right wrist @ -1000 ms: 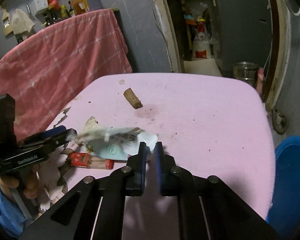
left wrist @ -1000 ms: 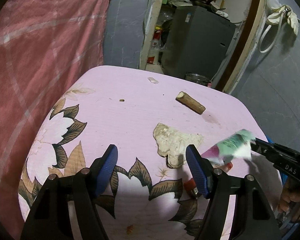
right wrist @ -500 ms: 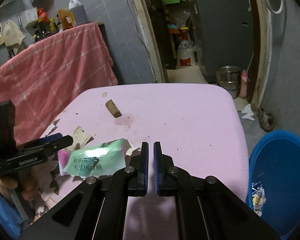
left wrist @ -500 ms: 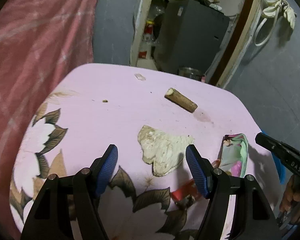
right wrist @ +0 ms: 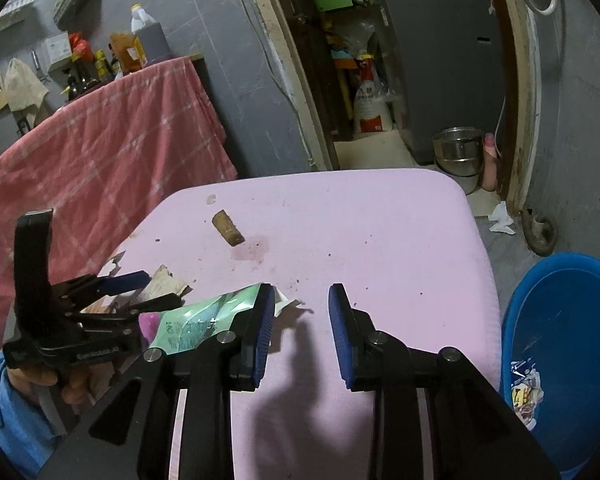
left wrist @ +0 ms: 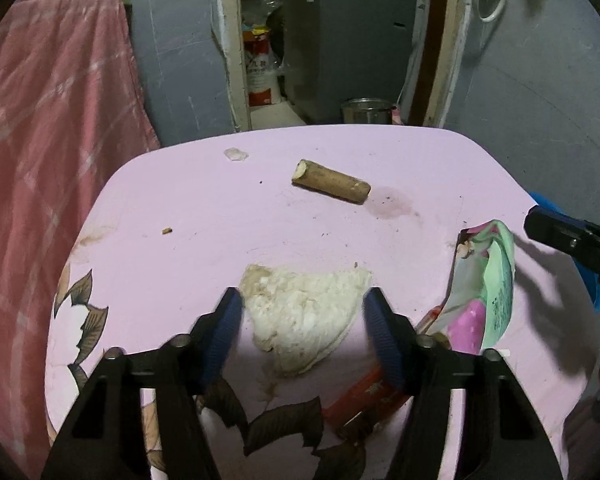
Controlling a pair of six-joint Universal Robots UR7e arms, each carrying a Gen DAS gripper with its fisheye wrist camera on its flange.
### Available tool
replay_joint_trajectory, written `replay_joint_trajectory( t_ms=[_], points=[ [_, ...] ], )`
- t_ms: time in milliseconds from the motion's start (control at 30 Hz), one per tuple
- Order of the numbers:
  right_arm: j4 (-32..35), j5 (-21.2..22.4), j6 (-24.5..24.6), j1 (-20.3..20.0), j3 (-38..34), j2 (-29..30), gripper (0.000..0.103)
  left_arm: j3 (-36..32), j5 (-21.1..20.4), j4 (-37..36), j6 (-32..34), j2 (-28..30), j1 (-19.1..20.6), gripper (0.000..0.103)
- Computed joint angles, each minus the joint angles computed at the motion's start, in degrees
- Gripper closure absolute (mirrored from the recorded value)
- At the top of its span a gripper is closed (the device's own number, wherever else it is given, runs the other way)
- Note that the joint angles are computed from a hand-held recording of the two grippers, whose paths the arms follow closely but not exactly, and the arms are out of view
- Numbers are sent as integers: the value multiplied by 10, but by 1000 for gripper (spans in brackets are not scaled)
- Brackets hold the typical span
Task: Collect trash
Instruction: 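Close the right tool on the green-pink packet, then lift the green-pink packet with the right tool while the left tool grasps the white crumpled paper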
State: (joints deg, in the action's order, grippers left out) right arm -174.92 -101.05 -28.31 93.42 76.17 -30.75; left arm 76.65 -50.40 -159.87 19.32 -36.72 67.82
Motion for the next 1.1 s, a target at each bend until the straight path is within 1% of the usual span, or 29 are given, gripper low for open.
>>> replay_joint_trajectory(
  t_ms=[100, 167, 300, 333, 400, 433, 467, 500, 533, 567, 600, 700, 733, 767, 867, 967, 1100],
  points=[
    [4, -2, -2, 1, -2, 2, 77, -4, -5, -1, 3, 3, 4, 47],
    [15, 2, 1, 0, -4, 3, 75, 4, -8, -8, 4, -3, 5, 50],
    [36, 20, 12, -4, -4, 2, 74, 17, -17, -16, -7, -16, 8, 53],
    [38, 25, 13, -5, -3, 1, 72, 20, -15, -20, -8, -17, 8, 53],
    [40, 37, 16, -6, 0, -2, 59, 29, -14, -28, -11, -24, 9, 53],
    [38, 42, 17, -6, 2, -3, 51, 33, -18, -31, -15, -28, 10, 53],
    [35, 48, 17, -5, 4, -4, 50, 37, -20, -32, -18, -31, 11, 53],
    [36, 53, 15, -5, 7, -6, 49, 40, -22, -34, -22, -35, 13, 56],
    [37, 56, 12, -4, 9, -7, 45, 39, -18, -38, -24, -34, 12, 70],
    [38, 57, 9, -3, 9, -6, 39, 44, -28, -38, -31, -40, 13, 73],
    [37, 56, 7, -1, 10, -5, 36, 47, -36, -31, -44, -47, 15, 76],
    [47, 58, -3, 2, 10, -3, 29, 49, -66, -12, -66, -58, 24, 76],
    [48, 57, -8, 4, 9, -1, 25, 49, -69, -10, -68, -59, 25, 76],
    [51, 57, -12, 4, 9, 0, 23, 50, -70, -8, -68, -61, 25, 74],
    [54, 60, -25, 8, 10, 2, 17, 51, -75, -2, -70, -65, 26, 73],
    [59, 49, -36, 12, 4, 8, 15, 50, -78, 5, -80, -66, 27, 69],
    [71, 34, -49, 17, -4, 16, 9, 55, -84, 9, -90, -72, 27, 68]
  ],
)
